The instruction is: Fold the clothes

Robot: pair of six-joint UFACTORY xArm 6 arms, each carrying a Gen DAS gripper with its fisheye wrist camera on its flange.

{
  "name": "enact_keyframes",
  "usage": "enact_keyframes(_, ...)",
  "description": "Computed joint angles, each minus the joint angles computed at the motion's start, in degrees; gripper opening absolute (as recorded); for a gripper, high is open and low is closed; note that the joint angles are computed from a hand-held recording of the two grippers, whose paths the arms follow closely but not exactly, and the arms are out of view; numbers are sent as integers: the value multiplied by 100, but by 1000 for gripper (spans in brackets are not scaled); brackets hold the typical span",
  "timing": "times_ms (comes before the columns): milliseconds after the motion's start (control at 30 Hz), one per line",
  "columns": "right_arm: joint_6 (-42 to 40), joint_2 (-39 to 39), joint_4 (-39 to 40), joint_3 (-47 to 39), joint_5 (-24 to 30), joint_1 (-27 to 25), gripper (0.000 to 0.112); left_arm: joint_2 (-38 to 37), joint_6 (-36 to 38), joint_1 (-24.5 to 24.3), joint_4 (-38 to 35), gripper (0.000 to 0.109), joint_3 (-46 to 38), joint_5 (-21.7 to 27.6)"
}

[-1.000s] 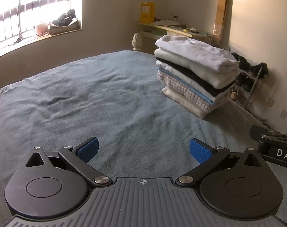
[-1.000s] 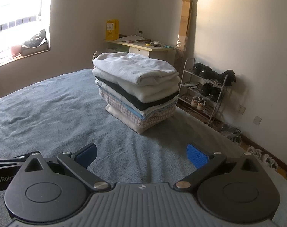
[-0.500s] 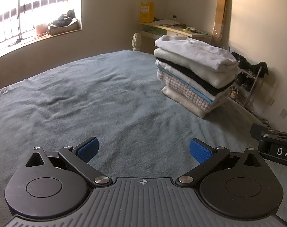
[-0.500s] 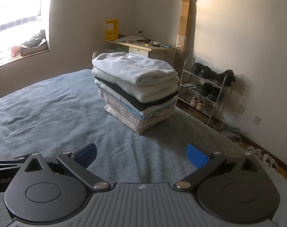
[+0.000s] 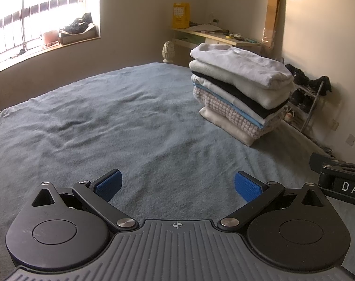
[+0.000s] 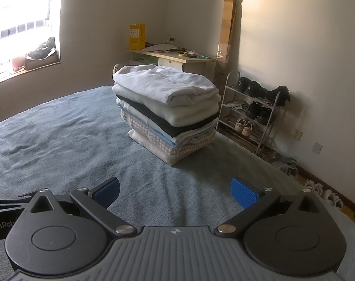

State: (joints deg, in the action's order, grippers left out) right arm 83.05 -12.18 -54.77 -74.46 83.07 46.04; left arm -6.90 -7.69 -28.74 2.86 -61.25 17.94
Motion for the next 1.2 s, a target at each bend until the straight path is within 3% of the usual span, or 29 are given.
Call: enact_keyframes(1200,6,16,18,-11,23,8,103,-30,48,-34,-46,103,18,64)
